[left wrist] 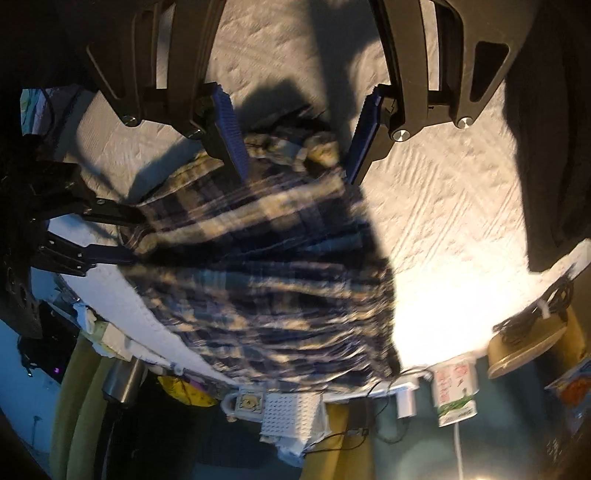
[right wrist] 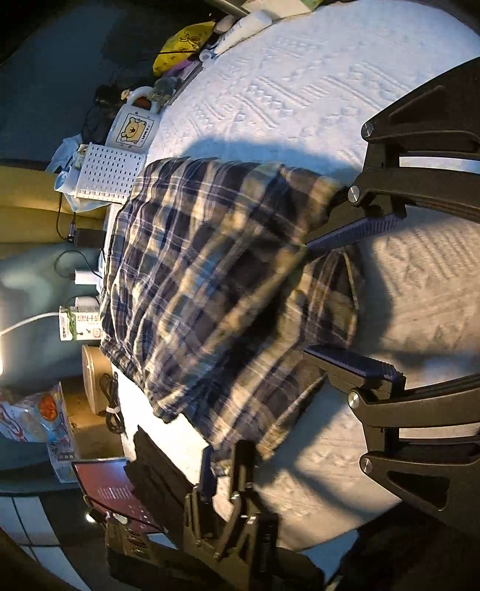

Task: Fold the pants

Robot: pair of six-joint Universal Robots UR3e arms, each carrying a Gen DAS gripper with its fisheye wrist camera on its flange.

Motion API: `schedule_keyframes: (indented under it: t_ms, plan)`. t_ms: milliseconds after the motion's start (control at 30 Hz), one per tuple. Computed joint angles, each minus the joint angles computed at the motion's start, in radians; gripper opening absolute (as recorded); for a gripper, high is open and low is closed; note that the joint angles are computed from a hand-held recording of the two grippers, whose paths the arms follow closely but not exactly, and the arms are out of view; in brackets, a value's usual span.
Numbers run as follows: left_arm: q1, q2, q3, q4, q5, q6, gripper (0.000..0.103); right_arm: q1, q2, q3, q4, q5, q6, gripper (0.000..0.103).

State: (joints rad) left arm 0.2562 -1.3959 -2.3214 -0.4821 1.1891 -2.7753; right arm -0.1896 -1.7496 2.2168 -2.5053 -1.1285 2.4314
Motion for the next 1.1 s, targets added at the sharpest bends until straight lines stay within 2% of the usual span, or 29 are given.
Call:
schedule_keyframes:
  t_ms: [133, 200, 333, 400, 533, 733, 900, 1100]
  plan:
    - [0.049, 0.077, -0.015, -0.094, -0.007, 0.03, 0.056, -0.045, -0.081, 0.03, 0.084, 0.014, -0.074, 0.056]
    - [0.081, 0.11, -0.012, -0.142, -0.022, 0.036, 0.056, -0.091, -0.129, 0.016, 0.188, 0.047, -0.109, 0.056]
    - [0.13, 0.136, 0.014, -0.159, -0.052, 0.044, 0.056, -0.199, -0.206, -0.021, 0.329, 0.133, -0.162, 0.056]
    - [0.143, 0.12, 0.041, -0.155, -0.066, 0.038, 0.056, -0.236, -0.205, -0.058, 0.354, 0.162, -0.16, 0.056]
    - [0.139, 0.027, 0.133, -0.091, -0.068, 0.015, 0.056, -0.245, -0.133, -0.127, 0.282, 0.166, -0.108, 0.057]
    - [0.06, -0.199, 0.335, 0.016, -0.019, -0.064, 0.056, -0.178, 0.078, -0.265, 0.102, 0.113, 0.048, 0.057]
    - [0.025, -0.352, 0.486, 0.032, -0.007, -0.094, 0.056, -0.127, 0.231, -0.387, 0.034, 0.096, 0.125, 0.058]
    - [0.0, -0.519, 0.683, -0.005, 0.002, -0.103, 0.056, -0.066, 0.405, -0.552, 0.001, 0.065, 0.176, 0.058]
